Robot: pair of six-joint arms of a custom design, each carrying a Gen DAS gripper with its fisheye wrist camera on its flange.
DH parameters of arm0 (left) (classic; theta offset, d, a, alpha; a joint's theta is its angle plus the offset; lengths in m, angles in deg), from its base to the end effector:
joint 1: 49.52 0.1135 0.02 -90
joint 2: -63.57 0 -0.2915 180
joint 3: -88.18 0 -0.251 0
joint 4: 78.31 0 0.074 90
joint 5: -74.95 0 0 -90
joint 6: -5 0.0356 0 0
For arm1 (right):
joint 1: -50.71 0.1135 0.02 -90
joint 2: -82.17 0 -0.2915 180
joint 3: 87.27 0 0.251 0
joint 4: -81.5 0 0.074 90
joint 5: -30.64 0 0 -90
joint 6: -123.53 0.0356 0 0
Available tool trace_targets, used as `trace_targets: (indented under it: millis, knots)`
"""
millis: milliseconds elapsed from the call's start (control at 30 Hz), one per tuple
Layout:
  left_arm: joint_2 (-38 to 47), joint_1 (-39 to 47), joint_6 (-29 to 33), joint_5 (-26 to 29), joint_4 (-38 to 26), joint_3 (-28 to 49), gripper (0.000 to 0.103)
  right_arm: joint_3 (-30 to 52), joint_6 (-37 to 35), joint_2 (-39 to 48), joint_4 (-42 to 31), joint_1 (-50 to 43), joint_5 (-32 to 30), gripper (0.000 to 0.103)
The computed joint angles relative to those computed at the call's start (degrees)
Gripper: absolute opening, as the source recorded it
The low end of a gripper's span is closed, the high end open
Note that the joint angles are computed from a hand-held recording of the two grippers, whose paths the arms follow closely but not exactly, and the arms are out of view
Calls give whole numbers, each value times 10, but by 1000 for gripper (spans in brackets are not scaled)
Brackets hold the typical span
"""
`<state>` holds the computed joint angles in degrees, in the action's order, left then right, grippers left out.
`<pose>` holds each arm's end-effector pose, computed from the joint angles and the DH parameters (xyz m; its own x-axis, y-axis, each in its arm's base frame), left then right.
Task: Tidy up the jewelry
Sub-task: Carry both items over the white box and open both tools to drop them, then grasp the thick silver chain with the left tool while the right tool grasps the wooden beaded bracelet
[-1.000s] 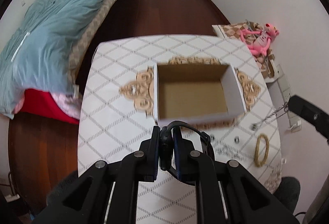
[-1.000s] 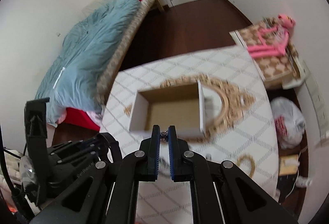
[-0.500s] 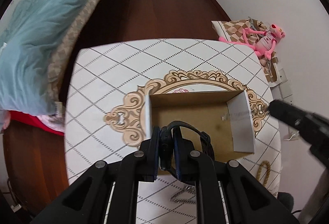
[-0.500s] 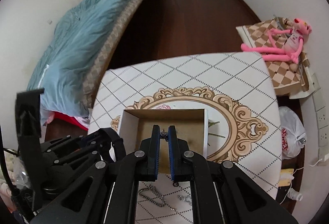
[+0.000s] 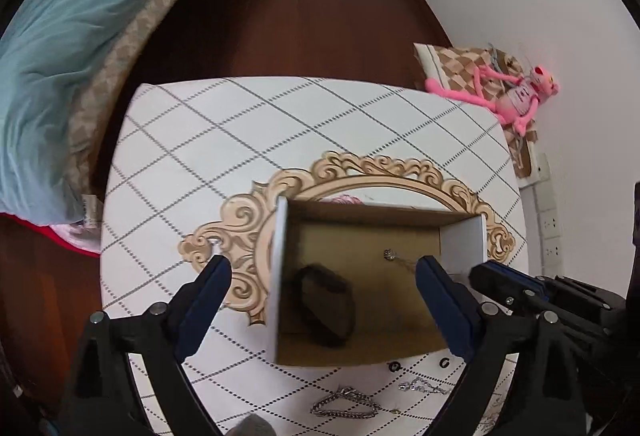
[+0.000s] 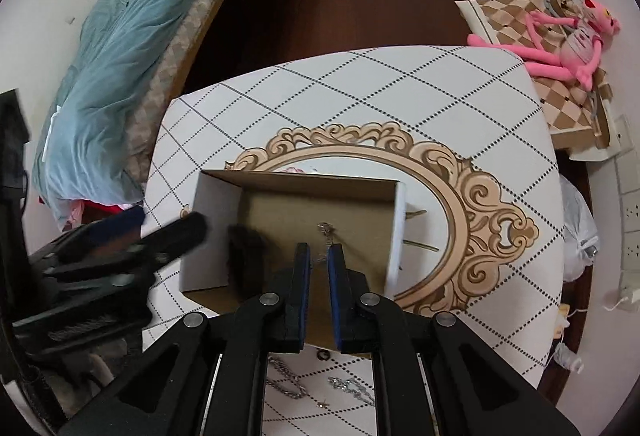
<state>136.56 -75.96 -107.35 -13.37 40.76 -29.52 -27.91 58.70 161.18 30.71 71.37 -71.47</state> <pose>0.1929 -0.0971 0.2417 -0.9583 0.0520 -0.2811 0.0962 0.9847 -0.1456 0.2193 0.0907 0.2127 -0.9726 0.0777 -0.2189 0.0033 0.9470 0.3213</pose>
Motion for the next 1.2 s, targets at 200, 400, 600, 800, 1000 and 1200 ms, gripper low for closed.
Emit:
trace_targets:
  millis: [200,400,600,800,1000,1200]
  knots:
    - [-44,-18,-18,-104,-4,-33,100,-5,14,-21,-19,33,63,77]
    - [-75,-69,-58,-202,-14,-74,100,-21,64,-21,-42,106,175,93]
    - [-104,-102,-91,-224,-43,-95,100,-55,118,-27,-38,160,213,94]
    - [-119,-164,-157,-273,-101,-85,100,-60,149,-42,-45,186,219,94]
    - [-148,-207,-211,-291,-167,-55,100,-40,184,-80,-94,222,243,94]
    - [-183,-318,-328,-331,-275,-7,100,-6,252,-138,-185,290,305,94]
